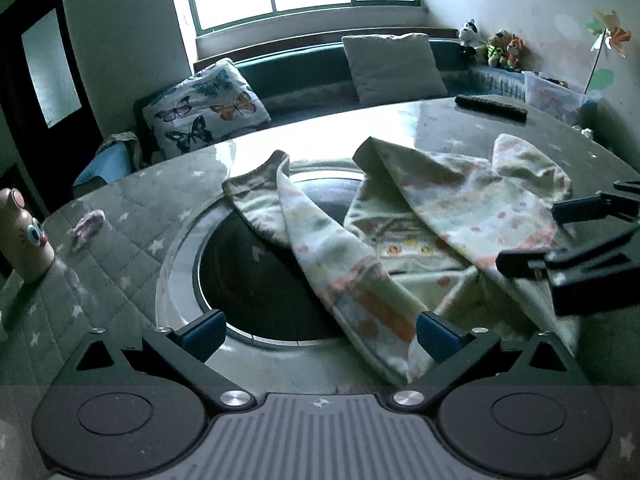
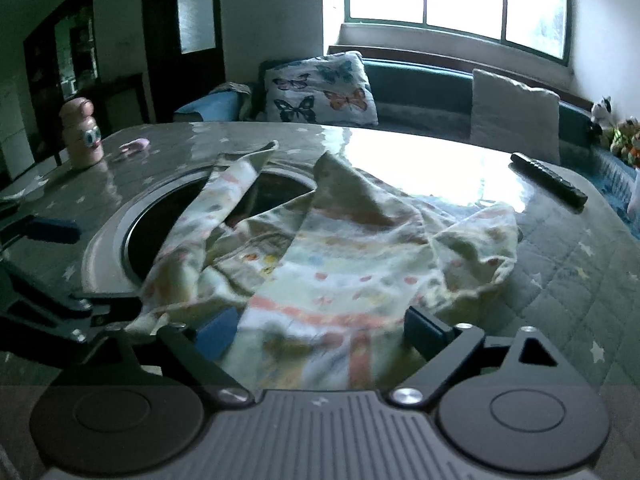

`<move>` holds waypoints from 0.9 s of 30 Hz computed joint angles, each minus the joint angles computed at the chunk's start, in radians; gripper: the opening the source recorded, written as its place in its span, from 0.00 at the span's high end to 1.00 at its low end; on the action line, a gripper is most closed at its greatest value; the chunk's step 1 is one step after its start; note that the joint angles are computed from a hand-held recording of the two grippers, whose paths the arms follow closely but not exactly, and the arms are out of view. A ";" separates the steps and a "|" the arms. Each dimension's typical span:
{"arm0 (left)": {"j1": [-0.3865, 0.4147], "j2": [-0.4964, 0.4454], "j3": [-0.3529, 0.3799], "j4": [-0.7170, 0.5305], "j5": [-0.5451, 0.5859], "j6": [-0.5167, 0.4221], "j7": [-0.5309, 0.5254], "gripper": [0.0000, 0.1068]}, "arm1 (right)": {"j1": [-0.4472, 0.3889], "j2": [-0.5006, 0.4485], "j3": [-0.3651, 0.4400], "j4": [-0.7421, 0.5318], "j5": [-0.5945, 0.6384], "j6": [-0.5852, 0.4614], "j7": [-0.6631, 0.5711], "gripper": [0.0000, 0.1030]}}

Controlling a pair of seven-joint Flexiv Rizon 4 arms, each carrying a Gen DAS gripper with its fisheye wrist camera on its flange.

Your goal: Fold clothes

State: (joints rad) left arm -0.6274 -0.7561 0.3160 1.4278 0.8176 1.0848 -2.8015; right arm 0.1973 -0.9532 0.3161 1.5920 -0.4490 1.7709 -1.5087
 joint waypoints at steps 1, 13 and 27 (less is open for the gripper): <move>0.004 -0.003 0.001 -0.006 -0.001 -0.002 0.001 0.04 | -0.003 -0.010 0.008 -0.023 -0.002 -0.017 0.004 0.15; 0.087 -0.046 0.000 -0.048 -0.094 0.037 0.054 0.33 | 0.032 -0.194 0.115 -0.404 0.030 -0.232 -0.124 0.31; 0.215 -0.218 -0.009 -0.302 -0.287 0.022 0.261 0.37 | 0.176 -0.447 0.153 -0.980 0.134 -0.570 -0.281 0.59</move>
